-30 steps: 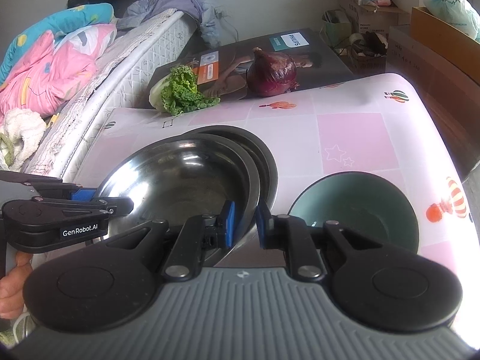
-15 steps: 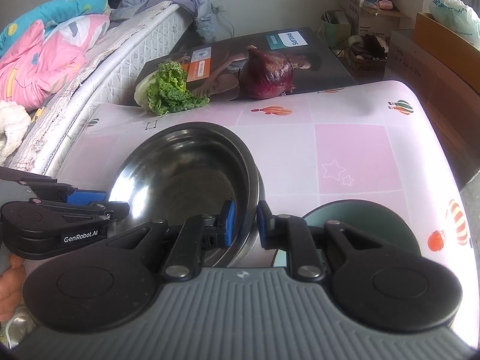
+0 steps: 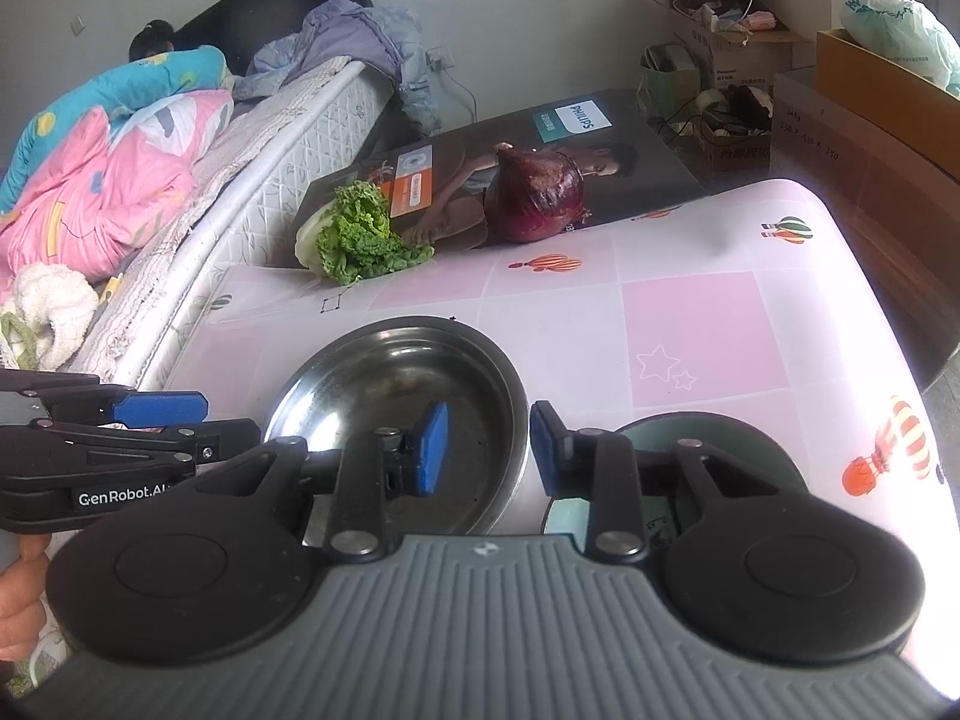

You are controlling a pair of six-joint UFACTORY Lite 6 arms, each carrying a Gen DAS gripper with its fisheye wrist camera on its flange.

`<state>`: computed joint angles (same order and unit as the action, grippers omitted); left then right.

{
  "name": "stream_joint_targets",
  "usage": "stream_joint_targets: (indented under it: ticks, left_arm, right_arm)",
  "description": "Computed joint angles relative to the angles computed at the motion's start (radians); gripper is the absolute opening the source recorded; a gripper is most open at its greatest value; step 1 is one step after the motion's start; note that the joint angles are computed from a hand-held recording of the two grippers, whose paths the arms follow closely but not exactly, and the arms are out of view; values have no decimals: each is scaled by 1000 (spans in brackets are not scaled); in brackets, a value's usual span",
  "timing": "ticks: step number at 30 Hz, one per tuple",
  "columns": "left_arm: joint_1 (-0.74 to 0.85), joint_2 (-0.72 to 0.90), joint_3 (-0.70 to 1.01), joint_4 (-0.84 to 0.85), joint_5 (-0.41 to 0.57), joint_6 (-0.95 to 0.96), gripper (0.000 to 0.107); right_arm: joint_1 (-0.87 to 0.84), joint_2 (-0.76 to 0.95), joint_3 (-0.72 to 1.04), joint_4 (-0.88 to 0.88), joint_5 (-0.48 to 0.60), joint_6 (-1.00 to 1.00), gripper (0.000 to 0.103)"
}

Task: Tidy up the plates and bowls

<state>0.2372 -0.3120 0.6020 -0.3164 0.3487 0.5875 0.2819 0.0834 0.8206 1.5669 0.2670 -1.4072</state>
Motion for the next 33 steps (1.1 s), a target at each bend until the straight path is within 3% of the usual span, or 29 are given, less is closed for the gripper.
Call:
stream_joint_targets:
  ticks: [5,10,14,18,22,33]
  left_arm:
    - [13,-166,2,-73,156,52,46]
    - [-35,-209,23,-134,282,49,46]
    - [-183,-153,10,-132,254,-53,46]
    - [-343,24,16,-169,137,-144,44]
    - [-410,214,76,-206,66,-186,29]
    - [-471,405,195,-151,9,-287,16]
  right_arm:
    - [-150,-233,-130,-217,138,162,30]
    - [-468,-418,-205,-414,412,212,30]
    - [-694,-417,-203,-489,573,138,30]
    - [-785,-325,-188,-516,590,77,30]
    - [-798,-205,-167,-477,553,13,30]
    - [-651,128,-11,-314,428,-67,26]
